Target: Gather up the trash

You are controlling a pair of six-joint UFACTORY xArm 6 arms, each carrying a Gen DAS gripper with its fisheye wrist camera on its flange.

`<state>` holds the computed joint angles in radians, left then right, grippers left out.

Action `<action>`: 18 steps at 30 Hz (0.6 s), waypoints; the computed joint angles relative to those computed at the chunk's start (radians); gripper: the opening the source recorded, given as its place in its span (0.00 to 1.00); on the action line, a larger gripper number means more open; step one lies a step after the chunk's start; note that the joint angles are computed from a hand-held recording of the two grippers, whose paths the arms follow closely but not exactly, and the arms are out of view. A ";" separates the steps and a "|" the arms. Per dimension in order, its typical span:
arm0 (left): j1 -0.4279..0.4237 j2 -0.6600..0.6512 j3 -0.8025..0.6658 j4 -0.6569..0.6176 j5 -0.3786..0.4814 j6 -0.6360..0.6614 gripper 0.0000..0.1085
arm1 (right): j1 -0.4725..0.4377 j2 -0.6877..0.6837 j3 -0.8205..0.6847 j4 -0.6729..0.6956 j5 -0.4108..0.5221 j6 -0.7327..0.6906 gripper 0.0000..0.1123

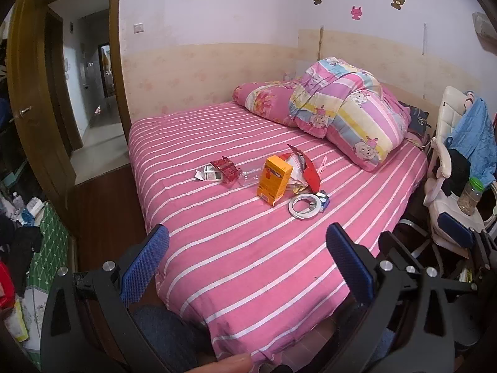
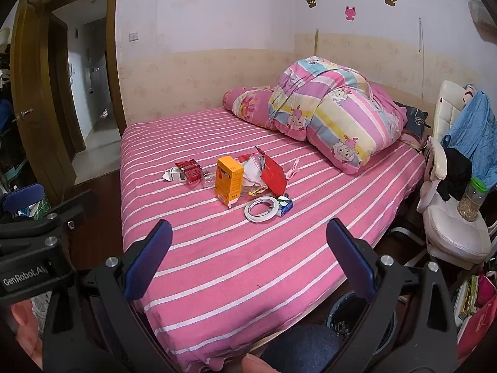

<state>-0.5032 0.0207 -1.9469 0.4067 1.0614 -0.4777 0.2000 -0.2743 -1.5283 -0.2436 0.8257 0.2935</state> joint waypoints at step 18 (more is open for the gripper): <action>0.000 -0.023 0.025 -0.008 -0.017 0.005 0.90 | 0.011 -0.005 -0.035 0.003 0.028 -0.011 0.87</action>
